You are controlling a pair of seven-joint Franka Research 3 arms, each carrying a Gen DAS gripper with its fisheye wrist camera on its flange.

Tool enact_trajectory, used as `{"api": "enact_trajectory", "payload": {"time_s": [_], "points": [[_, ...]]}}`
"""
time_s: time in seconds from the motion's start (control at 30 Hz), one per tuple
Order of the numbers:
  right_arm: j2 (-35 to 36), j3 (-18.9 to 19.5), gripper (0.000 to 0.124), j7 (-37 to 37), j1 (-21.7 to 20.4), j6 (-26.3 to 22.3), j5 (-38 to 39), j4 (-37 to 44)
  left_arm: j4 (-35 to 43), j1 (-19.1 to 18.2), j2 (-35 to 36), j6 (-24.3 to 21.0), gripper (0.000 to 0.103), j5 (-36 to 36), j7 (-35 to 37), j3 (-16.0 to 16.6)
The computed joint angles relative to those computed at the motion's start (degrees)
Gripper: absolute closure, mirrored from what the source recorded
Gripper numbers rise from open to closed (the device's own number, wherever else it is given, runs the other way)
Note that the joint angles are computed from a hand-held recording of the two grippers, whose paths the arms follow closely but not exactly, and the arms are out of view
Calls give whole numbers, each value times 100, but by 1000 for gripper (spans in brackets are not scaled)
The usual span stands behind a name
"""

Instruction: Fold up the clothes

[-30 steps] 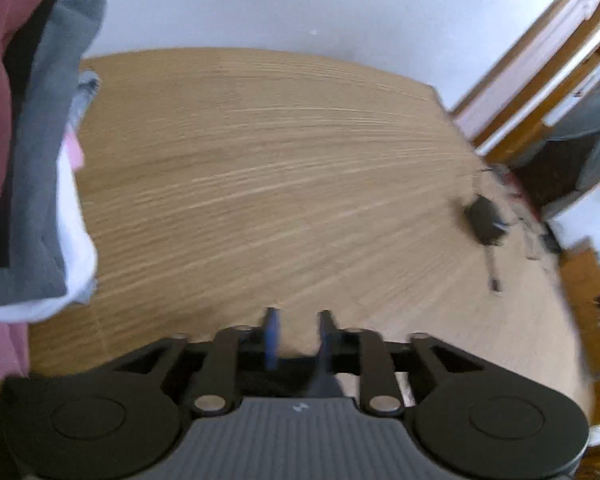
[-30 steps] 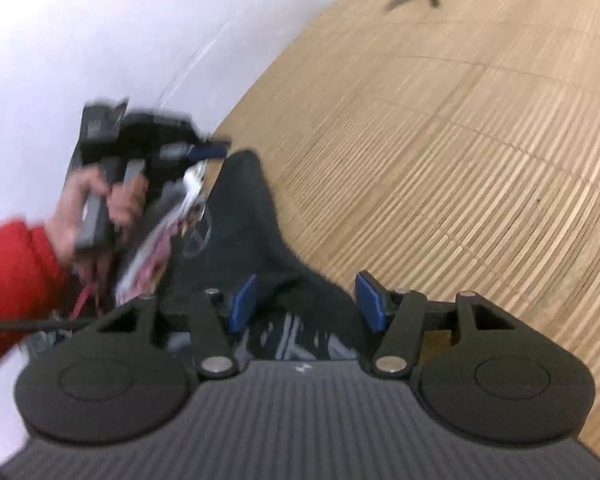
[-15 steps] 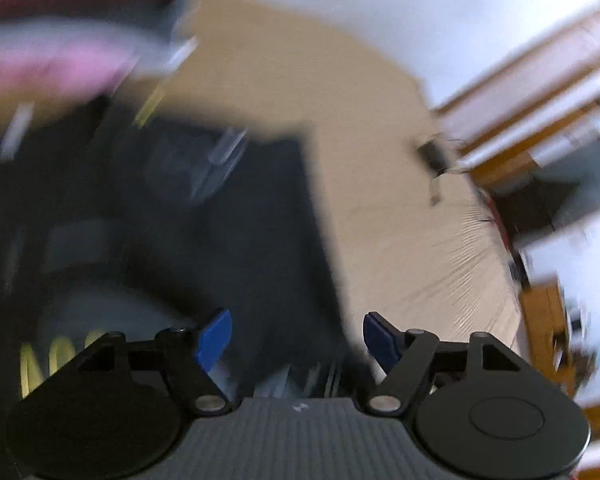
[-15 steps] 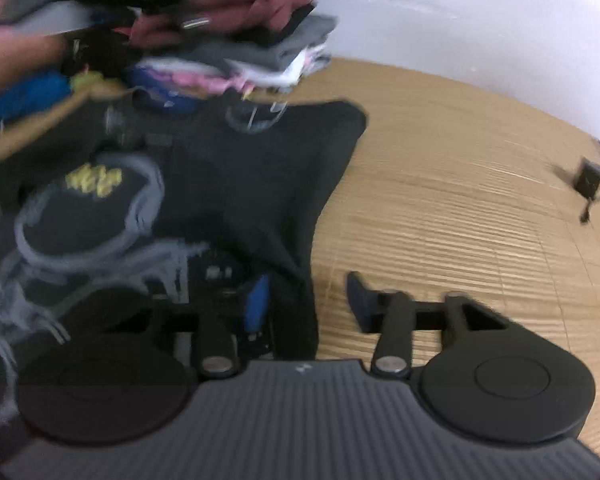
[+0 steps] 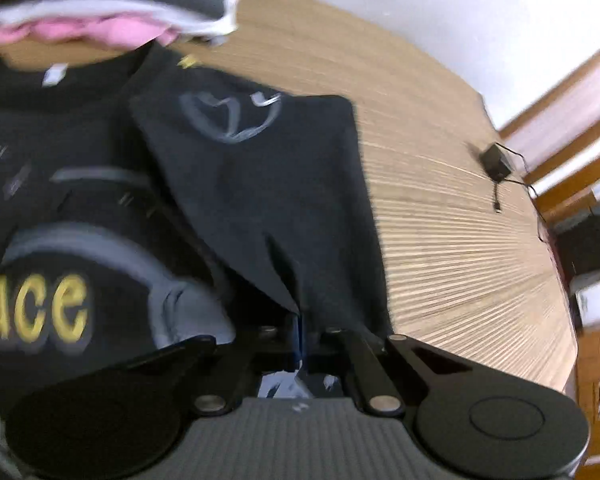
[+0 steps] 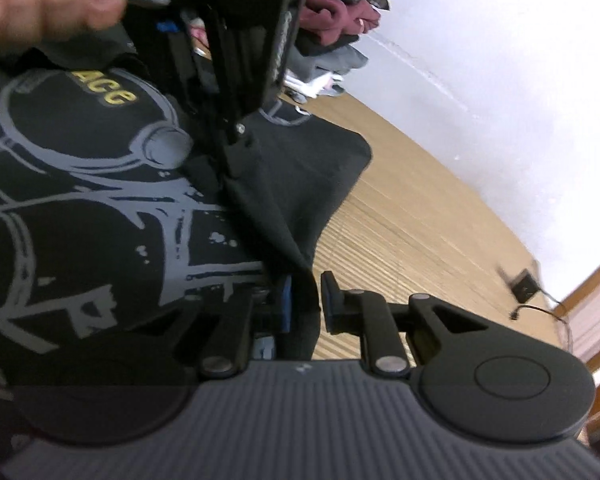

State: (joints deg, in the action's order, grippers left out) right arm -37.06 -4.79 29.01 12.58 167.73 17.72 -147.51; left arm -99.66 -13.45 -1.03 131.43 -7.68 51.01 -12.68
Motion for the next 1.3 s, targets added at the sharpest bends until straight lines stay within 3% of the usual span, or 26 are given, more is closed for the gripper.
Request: {"api": "enact_trajectory", "payload": {"time_s": [0.07, 0.2, 0.27, 0.3, 0.33, 0.4, 0.47, 0.6, 0.73, 0.77, 0.83, 1.0, 1.07, 1.1, 1.13, 1.2, 1.3], "points": [[-1, 420, 106, 381, -389, 111, -162, -63, -238, 43, -230, -147, 101, -38, -146, 46], [-54, 829, 106, 684, -728, 614, -589, -335, -523, 47, -591, -302, 93, 560, -566, 19], [-112, 834, 106, 767, -751, 560, -724, -351, -834, 48, -939, -328, 81, 307, -683, 104], [-167, 805, 105, 779, -742, 442, -785, -334, -908, 51, -1068, -443, 64, 301, -825, 105], [-317, 741, 104, 804, -725, 147, -814, -311, -1182, 43, -1365, -366, 41, 299, -882, 118], [-738, 520, 94, 889, -646, -667, -757, -250, -1825, 7, -2050, -93, 29, 302, -962, 159], [-1300, 377, 80, 1186, -690, -1348, -572, -331, -2513, -80, -2827, 79, 26, 184, -829, 357], [-2544, 571, 66, 2224, -1310, -2198, -518, -705, -3326, -181, -3926, -249, 25, -45, -657, 734], [-3017, 497, 62, 2094, -1088, -2430, -712, -904, -3772, -49, -4540, -590, 25, -133, -959, 854], [-2934, 395, 62, 1826, -807, -2320, -695, -908, -3756, -18, -4524, -589, 25, -88, -1014, 799], [-2424, 177, 62, 1178, -68, -1626, -503, -864, -3696, 47, -4456, -575, 25, 53, -1144, 659], [-241, 83, 64, -289, 1084, 640, -512, -358, -3436, 57, -4254, -952, 25, 316, -1732, 302], [332, -100, 69, -693, 1390, 849, -554, -46, -3356, 11, -4205, -1136, 25, 411, -1933, 199], [520, -42, 83, -854, 1369, 960, -463, 44, -3315, -15, -4182, -1230, 25, 458, -2030, 149], [688, 156, 122, -723, 1148, 1005, -583, 124, -3226, -79, -4110, -1347, 25, 474, -2017, 169], [811, 440, 120, -480, 817, 677, -596, 297, -3073, -90, -4030, -1545, 25, 601, -2046, 158], [494, 15, 120, -818, 1285, 556, -272, 207, -2977, 1, -4097, -1704, 25, 810, -2275, 132]]}}
